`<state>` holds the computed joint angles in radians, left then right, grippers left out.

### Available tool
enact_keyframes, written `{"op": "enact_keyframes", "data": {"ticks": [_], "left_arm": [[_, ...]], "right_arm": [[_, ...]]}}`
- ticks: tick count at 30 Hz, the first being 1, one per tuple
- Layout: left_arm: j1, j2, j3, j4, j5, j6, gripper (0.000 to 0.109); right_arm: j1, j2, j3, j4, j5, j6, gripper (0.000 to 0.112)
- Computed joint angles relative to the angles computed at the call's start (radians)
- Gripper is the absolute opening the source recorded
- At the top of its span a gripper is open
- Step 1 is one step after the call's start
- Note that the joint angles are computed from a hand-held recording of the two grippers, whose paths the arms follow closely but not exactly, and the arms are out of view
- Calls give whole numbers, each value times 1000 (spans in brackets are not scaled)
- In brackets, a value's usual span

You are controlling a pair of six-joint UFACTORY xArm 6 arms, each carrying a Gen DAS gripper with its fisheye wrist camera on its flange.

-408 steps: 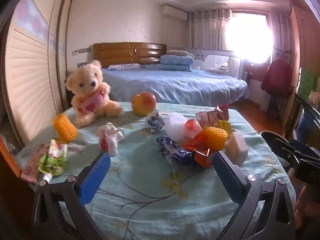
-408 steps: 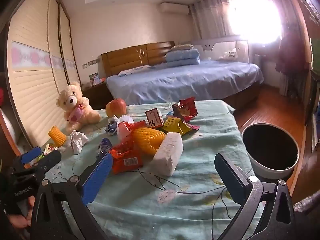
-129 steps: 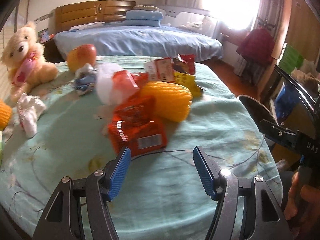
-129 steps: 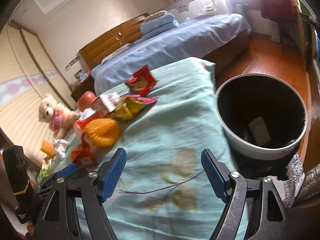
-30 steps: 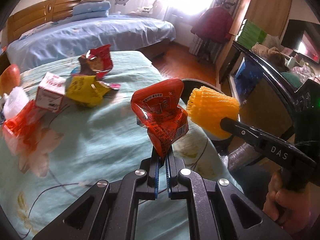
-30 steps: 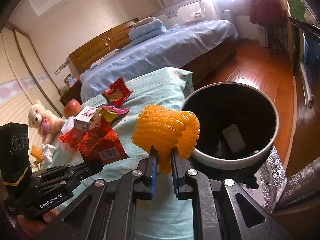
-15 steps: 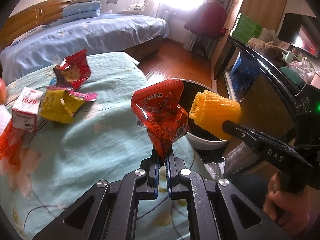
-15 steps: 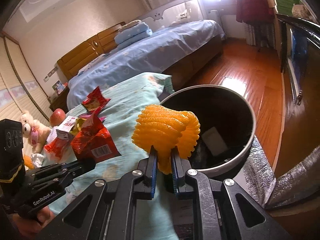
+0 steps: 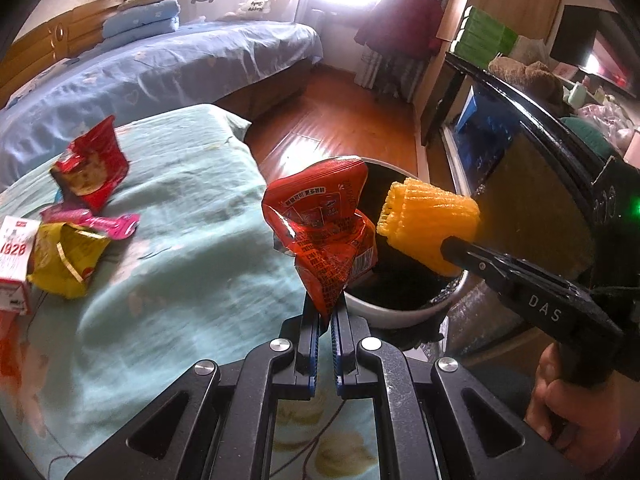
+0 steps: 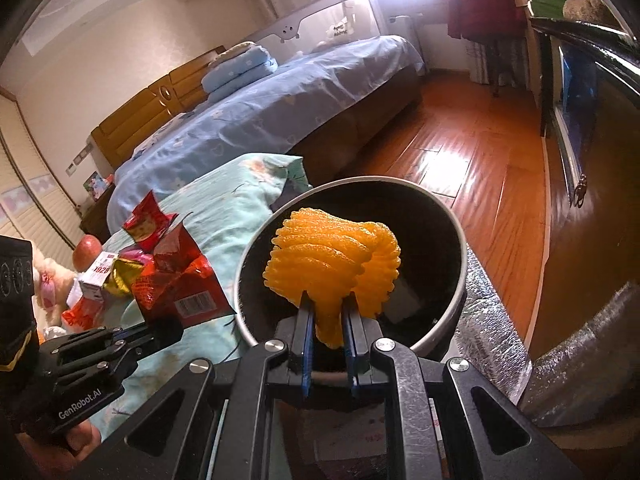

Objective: Collect trash
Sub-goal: 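Carry the red snack bag and orange mesh net over the trash bin, then open both tools to drop the red bag and mesh net into the bin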

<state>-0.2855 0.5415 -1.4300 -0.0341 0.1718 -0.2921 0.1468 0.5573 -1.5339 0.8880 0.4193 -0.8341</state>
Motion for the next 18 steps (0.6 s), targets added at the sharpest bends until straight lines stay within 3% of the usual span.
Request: {"op": "enact_keyframes", "data": {"ticks": [18], "left_arm": [[-7, 170, -273, -25, 139, 50, 4]], "right_arm": [[-31, 116, -161, -161, 40, 148, 13]]}}
